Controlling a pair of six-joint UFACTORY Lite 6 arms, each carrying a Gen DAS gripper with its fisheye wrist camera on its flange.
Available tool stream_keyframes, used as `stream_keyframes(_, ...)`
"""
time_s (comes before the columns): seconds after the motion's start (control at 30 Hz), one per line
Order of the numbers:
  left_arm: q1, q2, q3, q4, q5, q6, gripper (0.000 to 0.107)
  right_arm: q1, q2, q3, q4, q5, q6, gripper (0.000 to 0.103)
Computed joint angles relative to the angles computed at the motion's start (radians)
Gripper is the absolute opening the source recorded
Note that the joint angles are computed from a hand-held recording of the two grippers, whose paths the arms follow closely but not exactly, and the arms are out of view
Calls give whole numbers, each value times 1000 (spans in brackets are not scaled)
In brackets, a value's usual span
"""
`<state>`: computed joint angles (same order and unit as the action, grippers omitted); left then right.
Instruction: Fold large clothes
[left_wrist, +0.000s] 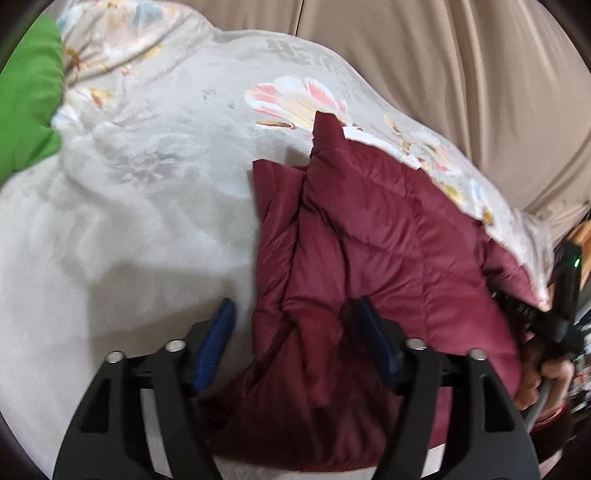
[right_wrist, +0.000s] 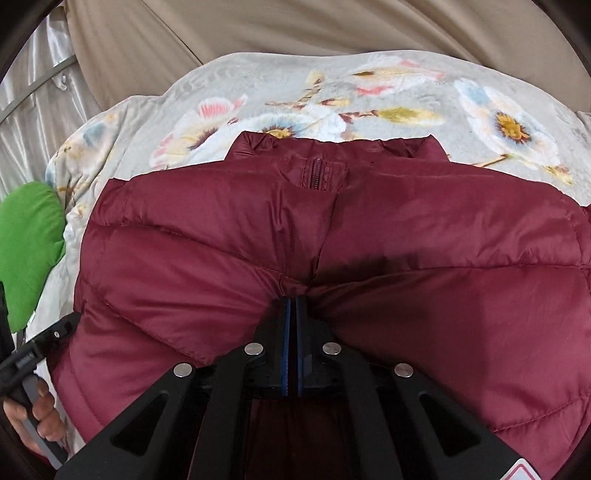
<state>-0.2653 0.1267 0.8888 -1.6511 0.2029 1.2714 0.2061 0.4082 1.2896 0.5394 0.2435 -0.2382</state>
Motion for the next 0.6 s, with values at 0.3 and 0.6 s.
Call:
stream_keyframes(0.3, 44, 89, 101, 100, 102, -110, 86, -22, 159, 322, -194, 114, 190, 3)
stream_keyframes(0.6, -16, 170, 200, 221, 44, -203, 96, -40, 399, 544, -119, 151, 135, 0)
